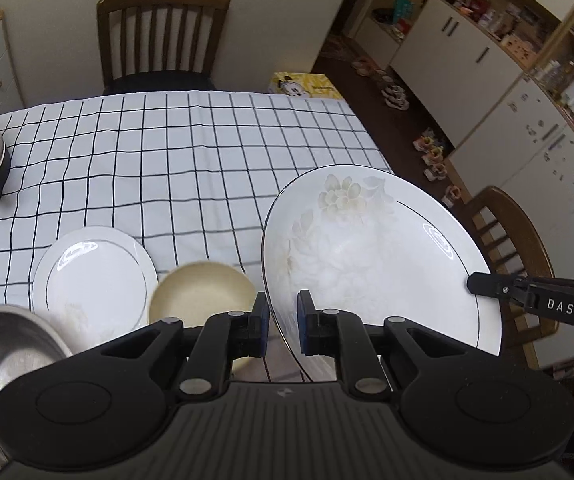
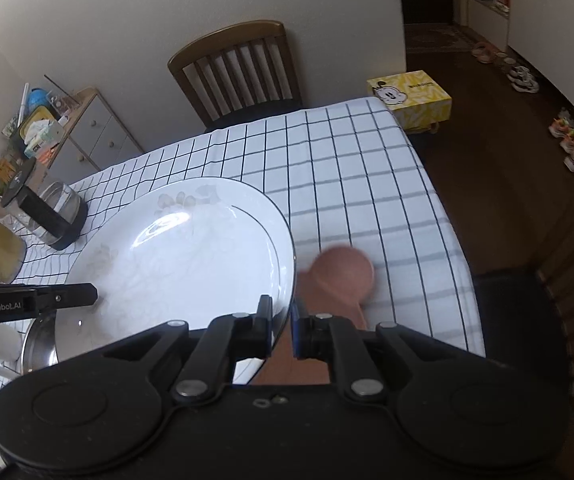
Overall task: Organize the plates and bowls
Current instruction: 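Lift the floral plate with both grippers and carry it toward the table edge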
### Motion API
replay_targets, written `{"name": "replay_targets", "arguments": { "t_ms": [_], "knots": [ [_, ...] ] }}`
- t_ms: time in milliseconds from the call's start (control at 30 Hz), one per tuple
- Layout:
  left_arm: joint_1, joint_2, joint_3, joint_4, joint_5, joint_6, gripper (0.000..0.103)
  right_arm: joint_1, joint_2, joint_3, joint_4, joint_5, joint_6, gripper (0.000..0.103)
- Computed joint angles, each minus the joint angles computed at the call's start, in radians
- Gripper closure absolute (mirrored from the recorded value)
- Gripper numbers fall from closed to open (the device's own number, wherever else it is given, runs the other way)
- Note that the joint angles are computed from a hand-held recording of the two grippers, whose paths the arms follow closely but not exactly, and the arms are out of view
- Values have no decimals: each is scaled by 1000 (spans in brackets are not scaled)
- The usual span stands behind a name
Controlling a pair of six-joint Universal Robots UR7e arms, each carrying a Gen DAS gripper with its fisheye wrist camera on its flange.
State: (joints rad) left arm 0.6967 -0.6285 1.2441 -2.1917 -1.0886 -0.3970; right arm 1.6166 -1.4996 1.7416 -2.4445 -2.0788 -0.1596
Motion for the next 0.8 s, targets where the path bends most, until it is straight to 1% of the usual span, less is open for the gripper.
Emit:
{"name": "replay_targets", "arguments": {
  "t_ms": [167,467,633,800],
  "knots": [
    [-38,-93,150,-57,-30,5,90,38,-106,126,-45,-34,45,93],
    [-103,-226,404,-156,-69,3,90,100,-286,349,-97,-113,154,93],
    [-127,-274,507,-188,-104,-1,90,123,-379,452,-108,-150,210,93],
    [-147,-299,599,-220,-124,-2,90,129,-461,551,-131,-173,226,94]
  ]
}}
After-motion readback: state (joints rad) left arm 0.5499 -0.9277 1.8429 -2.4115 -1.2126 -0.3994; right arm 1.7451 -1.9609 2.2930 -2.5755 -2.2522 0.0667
